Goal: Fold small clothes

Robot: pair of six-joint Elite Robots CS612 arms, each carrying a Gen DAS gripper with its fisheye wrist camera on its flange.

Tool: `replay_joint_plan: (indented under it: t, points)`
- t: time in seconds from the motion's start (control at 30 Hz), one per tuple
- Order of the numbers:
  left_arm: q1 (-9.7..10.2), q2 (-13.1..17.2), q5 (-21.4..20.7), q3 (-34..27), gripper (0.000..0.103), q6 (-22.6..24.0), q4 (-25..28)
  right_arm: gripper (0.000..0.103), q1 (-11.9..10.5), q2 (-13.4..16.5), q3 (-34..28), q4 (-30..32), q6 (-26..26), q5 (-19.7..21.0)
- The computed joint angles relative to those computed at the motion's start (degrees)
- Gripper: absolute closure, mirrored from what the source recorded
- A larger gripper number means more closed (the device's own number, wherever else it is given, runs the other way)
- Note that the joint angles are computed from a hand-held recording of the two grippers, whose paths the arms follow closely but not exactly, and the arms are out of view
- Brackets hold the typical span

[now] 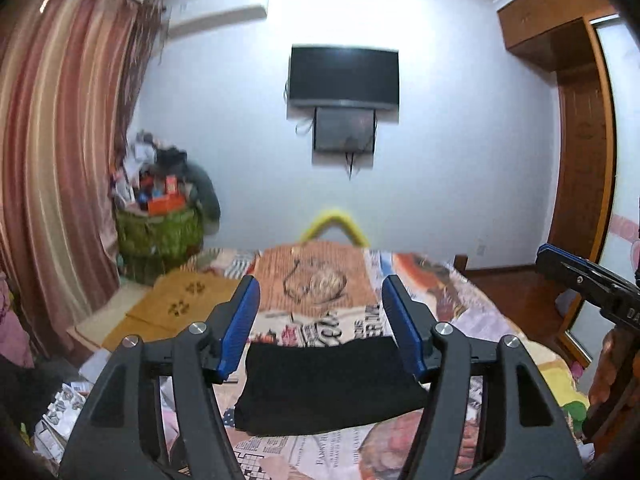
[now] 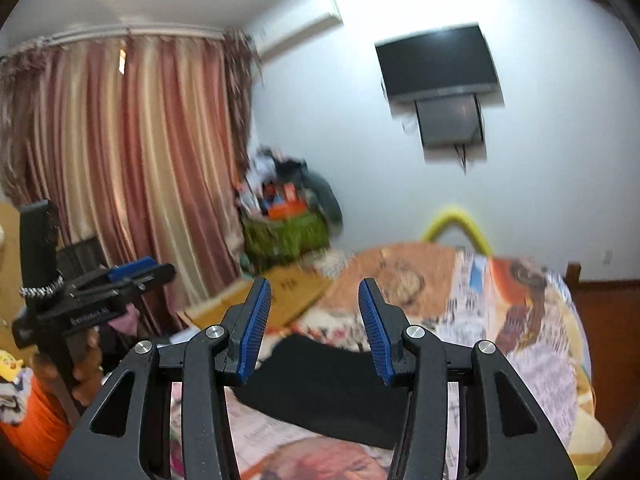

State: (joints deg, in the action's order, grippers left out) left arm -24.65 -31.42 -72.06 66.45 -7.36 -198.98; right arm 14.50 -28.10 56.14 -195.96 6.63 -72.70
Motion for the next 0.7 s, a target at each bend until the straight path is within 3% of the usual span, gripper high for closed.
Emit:
replay_joint_plan:
  t: [0.07,0.17,0.33,0.37,0.53,0.7]
  points:
    - [-0.80,-0.98,1.00,2.36,0.036,0.25,-3.17,0.061,0.29,-0.99,2.17,-3.04,0.01,-0.09]
    - [-1.82,-1.99,2.77,5.08,0.027,0.34,-6.98,0.052,0.94,-2.07,4.60,-5.52,-1.67,-1.68]
    - [-3.15,-2.91,5.93,7.85,0.004,1.37,-10.90,0.020,2.01,-2.45,6.05,-7.30,-4.57,-5.81]
    - [-3.30,-2.95,6.38,8.04,0.000,1.52,-11.33,0.018,2.11,-2.37,6.01,-7.47,-4.75,-6.48]
    - [-3.95,-3.31,7.44,9.31,0.000,2.67,-13.15,0.000,2.41,-2.48,6.21,-7.39,-4.57,-8.81]
    - [-4.06,-3.31,6.93,9.48,0.000,1.42,-13.09,0.000,2.56,-3.21,7.73,-7.42,-5.05,-9.88]
